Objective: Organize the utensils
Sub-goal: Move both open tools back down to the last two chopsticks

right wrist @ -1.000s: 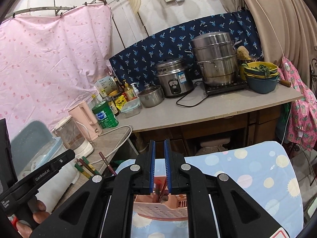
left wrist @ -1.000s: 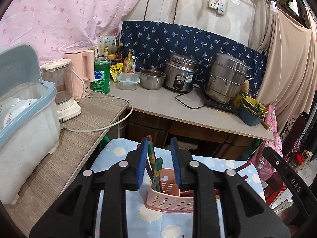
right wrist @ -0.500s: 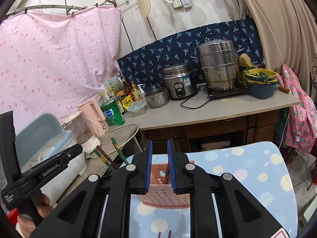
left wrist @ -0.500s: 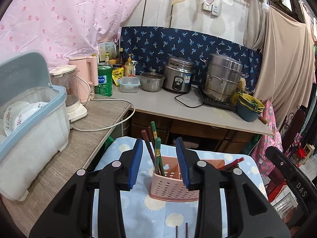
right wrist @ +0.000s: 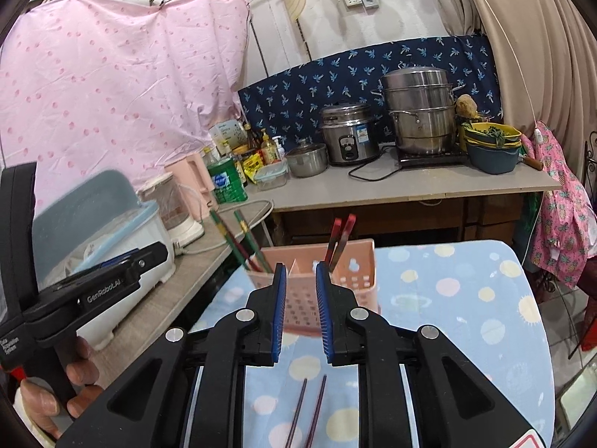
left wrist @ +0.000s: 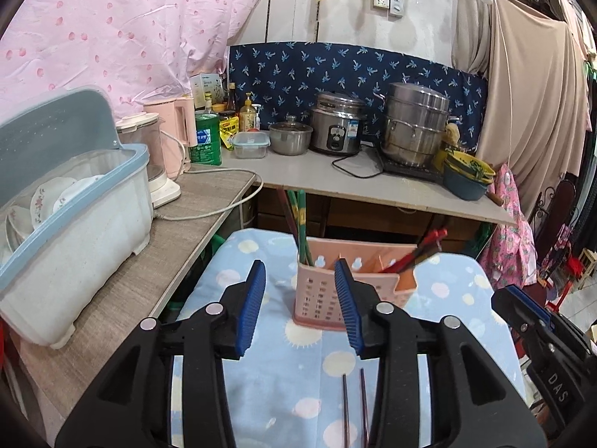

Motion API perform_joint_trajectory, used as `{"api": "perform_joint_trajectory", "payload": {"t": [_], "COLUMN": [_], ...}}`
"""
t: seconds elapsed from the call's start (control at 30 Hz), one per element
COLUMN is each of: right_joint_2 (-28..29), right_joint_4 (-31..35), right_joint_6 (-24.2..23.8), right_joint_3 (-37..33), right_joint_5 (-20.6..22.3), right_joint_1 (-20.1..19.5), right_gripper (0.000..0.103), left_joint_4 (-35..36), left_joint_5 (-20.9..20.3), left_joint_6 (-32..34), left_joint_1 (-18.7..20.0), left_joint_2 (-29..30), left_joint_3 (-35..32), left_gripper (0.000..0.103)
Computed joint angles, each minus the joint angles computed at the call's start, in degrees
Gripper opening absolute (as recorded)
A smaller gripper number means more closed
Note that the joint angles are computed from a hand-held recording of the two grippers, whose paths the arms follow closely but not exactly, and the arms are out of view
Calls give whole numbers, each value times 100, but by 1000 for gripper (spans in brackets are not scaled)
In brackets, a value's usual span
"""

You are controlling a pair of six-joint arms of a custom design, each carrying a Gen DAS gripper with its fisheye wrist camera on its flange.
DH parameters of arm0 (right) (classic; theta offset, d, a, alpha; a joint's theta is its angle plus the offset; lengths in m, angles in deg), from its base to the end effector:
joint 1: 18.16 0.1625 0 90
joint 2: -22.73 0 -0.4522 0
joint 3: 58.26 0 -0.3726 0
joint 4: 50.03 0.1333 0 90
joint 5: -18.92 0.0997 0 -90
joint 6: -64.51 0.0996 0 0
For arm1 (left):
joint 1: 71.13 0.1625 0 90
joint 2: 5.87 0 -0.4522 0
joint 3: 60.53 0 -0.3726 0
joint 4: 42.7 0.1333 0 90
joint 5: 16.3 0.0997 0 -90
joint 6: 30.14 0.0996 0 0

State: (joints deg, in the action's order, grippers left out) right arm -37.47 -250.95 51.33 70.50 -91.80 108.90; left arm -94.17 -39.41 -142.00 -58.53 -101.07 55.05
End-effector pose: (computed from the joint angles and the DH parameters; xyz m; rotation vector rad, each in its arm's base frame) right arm 0.3780 -0.3378 0.2064 0.9826 -2.5506 1.1367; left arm -0.2694 -0.2907 0.3775 0.1120 1.9862 -1.3121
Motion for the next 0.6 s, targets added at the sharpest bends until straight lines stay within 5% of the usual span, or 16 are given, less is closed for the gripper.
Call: {"api": "perform_joint_trajectory", "payload": {"t": [0.6], "right_joint_2": [-39], "right_joint_4": [-265], "right_joint_6": [331], "right_joint_3": [1683], "right_joint_5": [-386], "right_joint_1": [119], "right_gripper": [17], "left_joint_4": [-606], "left_joint_5": [-2049], "left_joint_6": [-569], "left_joint_1": [-1117], "left_joint_2": [-731], "left_joint_3": [1449], "left_gripper": [39]}}
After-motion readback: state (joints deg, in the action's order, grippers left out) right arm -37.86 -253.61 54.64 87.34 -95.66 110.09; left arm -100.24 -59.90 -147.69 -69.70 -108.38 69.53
